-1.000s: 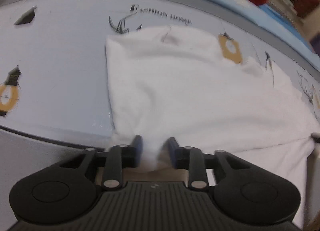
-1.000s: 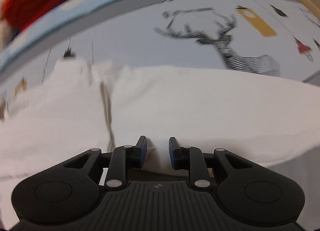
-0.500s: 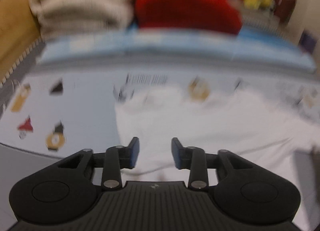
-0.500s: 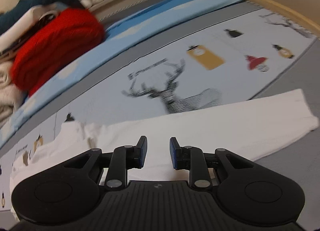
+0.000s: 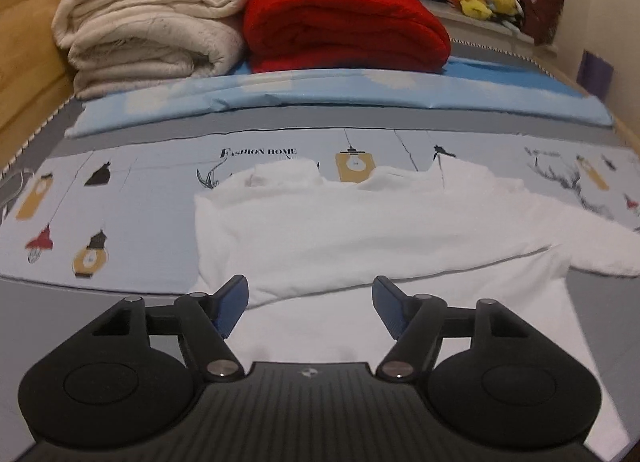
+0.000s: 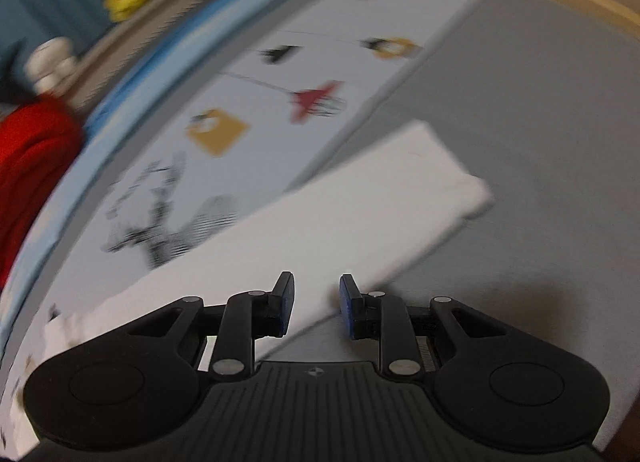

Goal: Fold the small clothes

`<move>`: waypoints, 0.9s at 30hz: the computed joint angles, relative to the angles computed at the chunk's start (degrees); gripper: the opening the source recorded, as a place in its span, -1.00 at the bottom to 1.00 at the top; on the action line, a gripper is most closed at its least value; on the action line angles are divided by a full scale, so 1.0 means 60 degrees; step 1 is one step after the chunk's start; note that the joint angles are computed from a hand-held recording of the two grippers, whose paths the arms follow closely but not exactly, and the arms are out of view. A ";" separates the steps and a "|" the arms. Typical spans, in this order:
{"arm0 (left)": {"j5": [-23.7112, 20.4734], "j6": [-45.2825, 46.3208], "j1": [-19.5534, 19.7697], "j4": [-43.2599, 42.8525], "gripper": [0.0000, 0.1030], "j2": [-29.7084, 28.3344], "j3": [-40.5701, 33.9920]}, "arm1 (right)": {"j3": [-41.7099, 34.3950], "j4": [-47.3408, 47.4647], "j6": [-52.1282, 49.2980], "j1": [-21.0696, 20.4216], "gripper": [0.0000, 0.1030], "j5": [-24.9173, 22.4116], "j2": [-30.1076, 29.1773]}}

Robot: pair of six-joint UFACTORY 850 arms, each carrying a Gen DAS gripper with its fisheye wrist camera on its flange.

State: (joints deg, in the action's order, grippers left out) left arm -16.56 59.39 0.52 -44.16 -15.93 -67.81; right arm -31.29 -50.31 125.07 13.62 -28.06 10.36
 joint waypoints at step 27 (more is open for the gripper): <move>-0.0454 0.0127 0.0420 0.0002 0.46 -0.0527 -0.0666 | -0.1379 -0.1721 0.2969 0.0490 -0.91 -0.2606 -0.1773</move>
